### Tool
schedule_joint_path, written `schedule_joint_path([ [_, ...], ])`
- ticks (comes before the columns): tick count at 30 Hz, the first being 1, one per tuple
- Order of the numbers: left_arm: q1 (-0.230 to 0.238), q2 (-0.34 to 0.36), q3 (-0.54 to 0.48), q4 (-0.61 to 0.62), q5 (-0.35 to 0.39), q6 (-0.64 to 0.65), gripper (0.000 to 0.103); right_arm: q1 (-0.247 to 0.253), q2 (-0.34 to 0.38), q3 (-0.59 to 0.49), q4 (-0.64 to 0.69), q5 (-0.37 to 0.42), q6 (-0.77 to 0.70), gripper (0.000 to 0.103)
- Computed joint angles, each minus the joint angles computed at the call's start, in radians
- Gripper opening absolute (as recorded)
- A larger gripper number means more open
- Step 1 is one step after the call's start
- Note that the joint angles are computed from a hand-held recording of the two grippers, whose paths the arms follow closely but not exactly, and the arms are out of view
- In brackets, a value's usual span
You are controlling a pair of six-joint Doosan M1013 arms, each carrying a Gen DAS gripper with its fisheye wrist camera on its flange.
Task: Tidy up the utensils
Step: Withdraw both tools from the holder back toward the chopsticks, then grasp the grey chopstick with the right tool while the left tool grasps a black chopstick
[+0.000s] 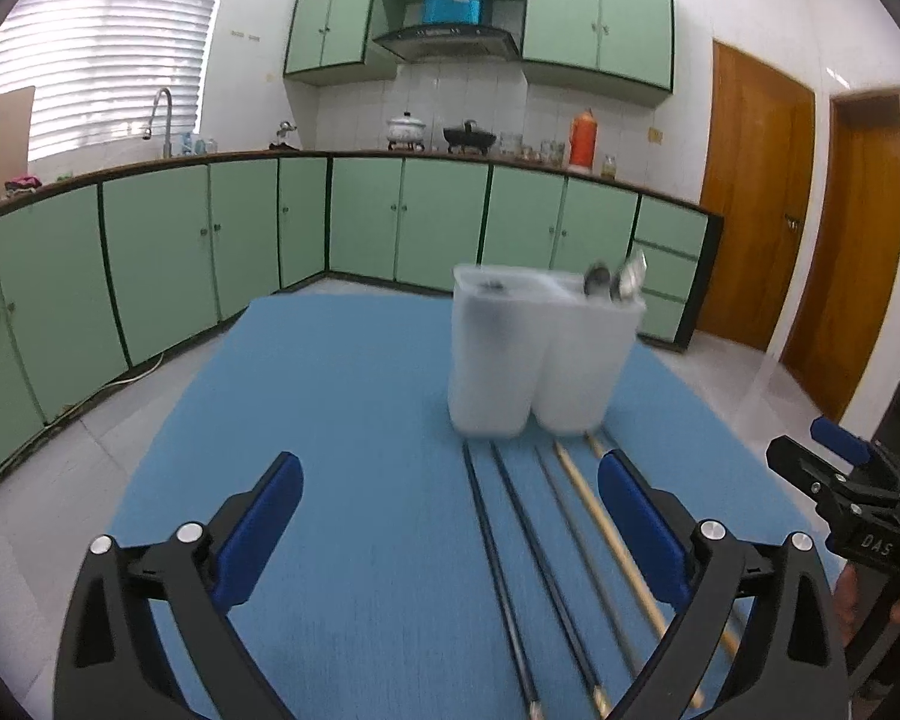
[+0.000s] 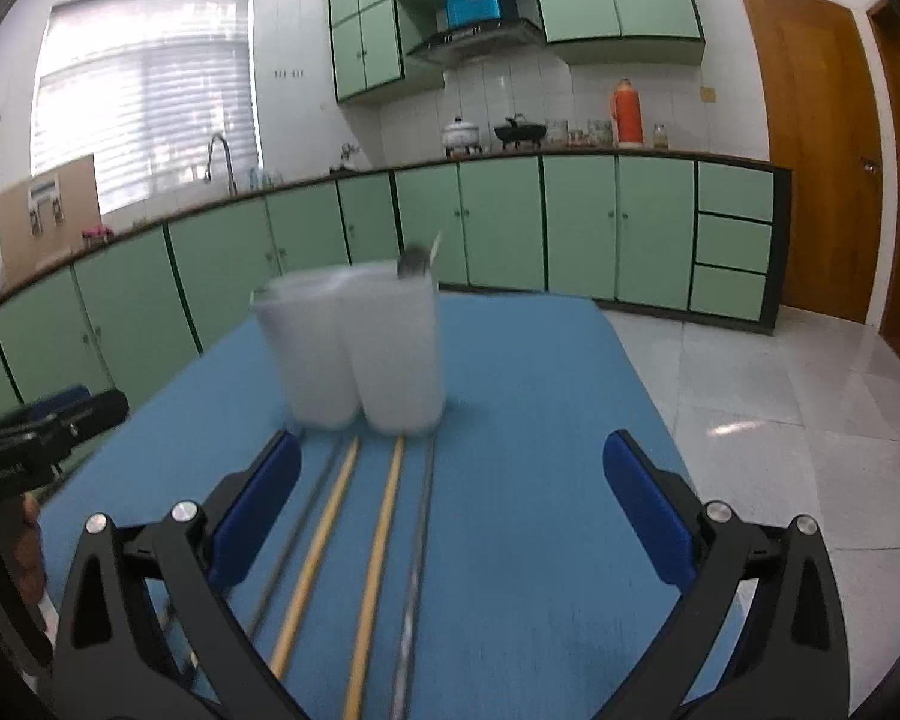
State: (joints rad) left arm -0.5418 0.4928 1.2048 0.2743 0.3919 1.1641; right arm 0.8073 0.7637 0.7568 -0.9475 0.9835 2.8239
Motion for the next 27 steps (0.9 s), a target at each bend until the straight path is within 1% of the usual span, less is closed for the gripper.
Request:
schedule_joint_path([
  [4, -0.018, -0.027, 0.065, 0.056, 0.004, -0.03, 0.097, 0.017, -0.024, 0.068, 0.018, 0.012, 0.04, 0.098],
  [6, -0.029, -0.041, 0.099, 0.105, 0.005, -0.07, 0.097, 0.027, -0.035, 0.096, 0.017, 0.026, 0.063, 0.098],
  [9, -0.041, -0.057, 0.139, 0.172, 0.009, -0.123, 0.097, 0.036, -0.052, 0.137, 0.036, 0.022, 0.09, 0.098],
  [13, -0.046, -0.07, 0.171, 0.17, 0.015, -0.131, 0.097, 0.047, -0.066, 0.177, 0.028, 0.021, 0.125, 0.097],
  [15, -0.048, -0.077, 0.186, 0.183, 0.016, -0.16, 0.097, 0.053, -0.067, 0.186, 0.02, 0.029, 0.129, 0.097],
  [17, -0.05, -0.08, 0.2, 0.207, 0.019, -0.191, 0.097, 0.055, -0.065, 0.186, 0.024, 0.036, 0.111, 0.09],
  [18, -0.05, -0.081, 0.203, 0.212, 0.024, -0.199, 0.097, 0.055, -0.066, 0.189, 0.032, 0.036, 0.102, 0.082],
  [19, -0.051, -0.083, 0.208, 0.222, 0.027, -0.214, 0.097, 0.055, -0.065, 0.189, 0.044, 0.034, 0.091, 0.078],
  [21, -0.051, -0.086, 0.214, 0.23, 0.027, -0.23, 0.097, 0.056, -0.064, 0.191, 0.053, 0.03, 0.077, 0.074],
  [22, -0.052, -0.088, 0.218, 0.238, 0.026, -0.242, 0.097, 0.057, -0.063, 0.192, 0.058, 0.027, 0.067, 0.069],
  [26, -0.054, -0.093, 0.225, 0.261, 0.024, -0.275, 0.097, 0.062, -0.051, 0.18, 0.068, 0.03, 0.02, 0.056],
  [27, -0.056, -0.094, 0.228, 0.269, 0.023, -0.284, 0.097, 0.064, -0.049, 0.179, 0.066, 0.035, 0.013, 0.051],
])
